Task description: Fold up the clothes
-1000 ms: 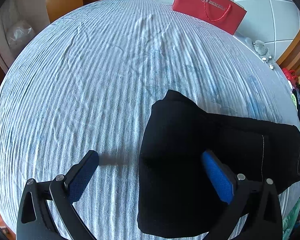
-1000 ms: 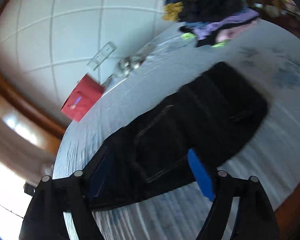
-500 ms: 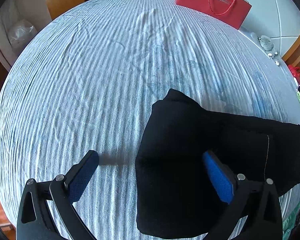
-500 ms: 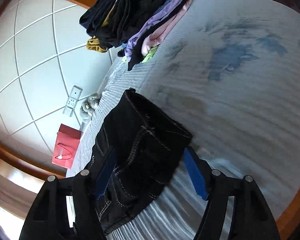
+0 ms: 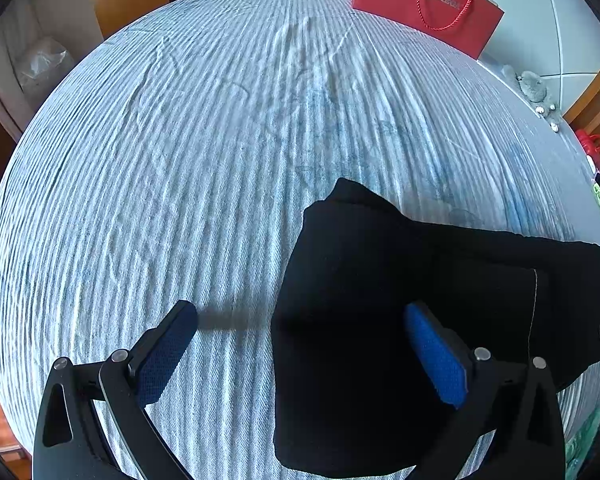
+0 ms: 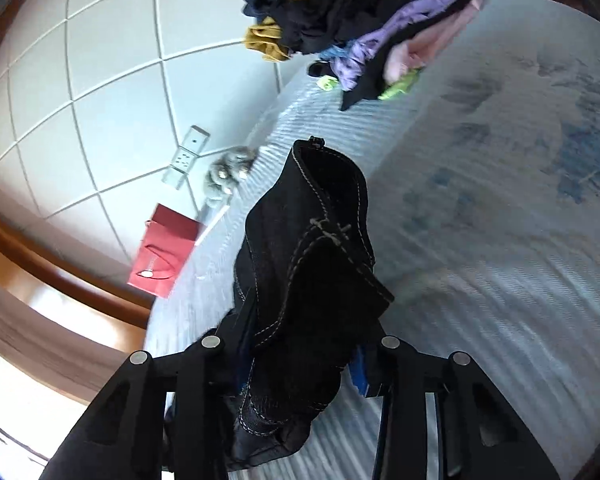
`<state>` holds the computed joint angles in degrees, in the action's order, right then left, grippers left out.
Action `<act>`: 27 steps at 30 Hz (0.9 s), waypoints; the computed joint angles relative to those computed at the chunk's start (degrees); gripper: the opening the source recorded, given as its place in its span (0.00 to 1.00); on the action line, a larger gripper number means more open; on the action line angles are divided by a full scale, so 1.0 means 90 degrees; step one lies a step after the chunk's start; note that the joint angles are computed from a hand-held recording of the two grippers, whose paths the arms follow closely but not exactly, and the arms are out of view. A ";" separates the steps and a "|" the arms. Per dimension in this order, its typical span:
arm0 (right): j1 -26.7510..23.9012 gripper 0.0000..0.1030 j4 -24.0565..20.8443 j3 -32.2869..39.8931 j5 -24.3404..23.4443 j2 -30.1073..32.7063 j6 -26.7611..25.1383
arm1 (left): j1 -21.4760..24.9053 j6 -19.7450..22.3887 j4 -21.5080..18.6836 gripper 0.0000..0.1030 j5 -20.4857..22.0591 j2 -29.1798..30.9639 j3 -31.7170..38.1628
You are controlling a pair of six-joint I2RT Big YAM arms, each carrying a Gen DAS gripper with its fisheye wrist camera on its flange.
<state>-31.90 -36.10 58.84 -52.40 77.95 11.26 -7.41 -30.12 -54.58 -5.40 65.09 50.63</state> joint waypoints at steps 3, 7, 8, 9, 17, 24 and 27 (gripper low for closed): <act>0.0208 0.36 -0.0143 0.0016 -0.0464 -0.0404 -0.0069 | 0.0054 0.0126 0.0091 1.00 0.0053 -0.0074 -0.0074; 0.0950 0.37 -0.0755 0.0124 -0.0640 -0.0990 -0.0769 | 0.0186 0.0290 0.0255 1.00 0.0270 -0.0177 -0.0157; 0.1232 0.37 -0.1034 0.0167 -0.0480 -0.1128 -0.1166 | 0.0226 0.0346 0.0296 1.00 0.0334 -0.0208 -0.0181; 0.1530 0.37 -0.1297 0.0226 -0.0290 -0.1247 -0.1542 | 0.0266 0.0403 0.0336 1.00 0.0399 -0.0238 -0.0204; 0.4226 0.73 -0.2320 0.0373 0.2168 -0.1286 -0.3275 | 0.0672 0.0608 0.0360 1.00 0.0799 -0.0577 -0.0286; 0.4717 0.77 -0.2852 0.1036 0.2146 -0.0763 -0.3429 | 0.0656 0.0537 0.0290 1.00 0.0605 -0.1024 -0.0175; 0.4537 0.80 -0.3039 0.1525 0.2415 -0.0662 -0.3744 | 0.0141 0.0181 0.0270 1.00 0.0306 -0.1108 0.0001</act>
